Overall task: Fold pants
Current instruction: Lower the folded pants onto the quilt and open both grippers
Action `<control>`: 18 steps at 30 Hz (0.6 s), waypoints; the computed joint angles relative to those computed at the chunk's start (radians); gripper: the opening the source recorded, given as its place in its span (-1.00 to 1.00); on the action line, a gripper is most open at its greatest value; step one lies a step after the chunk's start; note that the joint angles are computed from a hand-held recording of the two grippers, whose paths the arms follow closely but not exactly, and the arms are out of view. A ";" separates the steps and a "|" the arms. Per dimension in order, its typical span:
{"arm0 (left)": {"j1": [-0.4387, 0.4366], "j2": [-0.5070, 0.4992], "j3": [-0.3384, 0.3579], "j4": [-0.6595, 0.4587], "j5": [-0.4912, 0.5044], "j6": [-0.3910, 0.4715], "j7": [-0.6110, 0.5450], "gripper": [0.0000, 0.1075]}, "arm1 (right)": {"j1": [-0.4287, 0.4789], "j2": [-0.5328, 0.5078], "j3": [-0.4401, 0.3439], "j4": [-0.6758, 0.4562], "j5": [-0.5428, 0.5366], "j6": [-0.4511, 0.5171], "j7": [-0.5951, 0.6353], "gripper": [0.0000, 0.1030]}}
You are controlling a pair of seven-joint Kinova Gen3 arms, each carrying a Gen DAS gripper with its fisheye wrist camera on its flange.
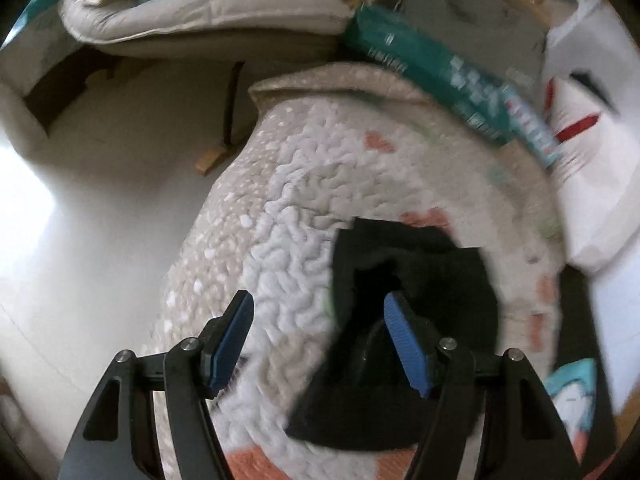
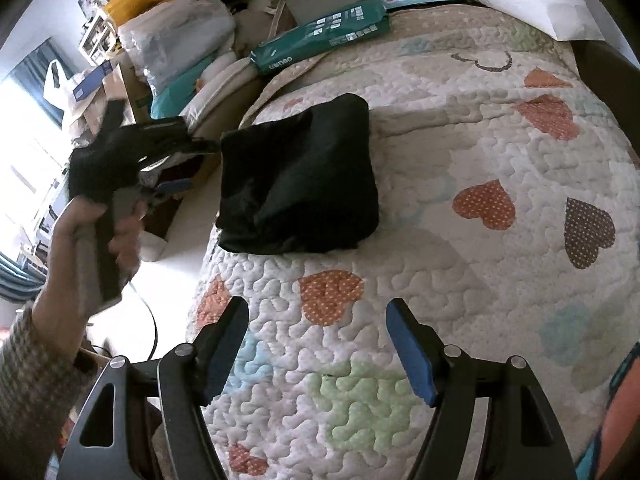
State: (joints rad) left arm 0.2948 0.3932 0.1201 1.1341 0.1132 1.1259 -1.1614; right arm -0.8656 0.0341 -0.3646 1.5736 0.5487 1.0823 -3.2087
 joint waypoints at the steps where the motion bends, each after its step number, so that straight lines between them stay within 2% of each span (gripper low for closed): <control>1: 0.034 0.043 -0.028 -0.046 -0.040 0.040 0.013 0.25 | 0.008 -0.001 0.006 0.011 -0.014 -0.020 0.005 0.49; 3: 0.047 0.093 -0.039 -0.089 -0.071 0.082 0.029 0.25 | 0.024 -0.001 0.016 0.029 -0.039 -0.057 0.013 0.49; 4: 0.026 0.107 -0.021 -0.084 -0.062 0.079 0.033 0.25 | 0.028 -0.001 0.017 0.036 -0.044 -0.069 0.011 0.49; 7: -0.040 0.091 0.000 -0.007 0.037 0.014 0.017 0.27 | 0.041 0.005 0.024 0.043 -0.057 -0.099 0.019 0.49; 9: -0.056 0.074 0.001 0.021 0.055 0.004 0.005 0.27 | 0.031 0.020 0.020 0.022 -0.040 -0.067 0.026 0.49; 12: -0.041 0.026 -0.022 0.060 0.004 0.007 0.012 0.27 | -0.017 0.049 0.009 -0.035 0.015 0.038 0.037 0.49; 16: -0.078 -0.100 -0.030 0.199 0.000 -0.026 -0.014 0.27 | -0.091 0.079 0.009 -0.099 0.073 0.154 0.052 0.50; 18: -0.070 -0.172 -0.029 0.271 -0.047 -0.038 -0.011 0.27 | -0.126 0.091 0.010 -0.124 0.096 0.195 0.050 0.51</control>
State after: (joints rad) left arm 0.2245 0.2208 0.0906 1.4054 0.0667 1.0874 -1.1729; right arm -0.9919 0.1248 -0.3541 1.4492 0.6446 1.2775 -3.1589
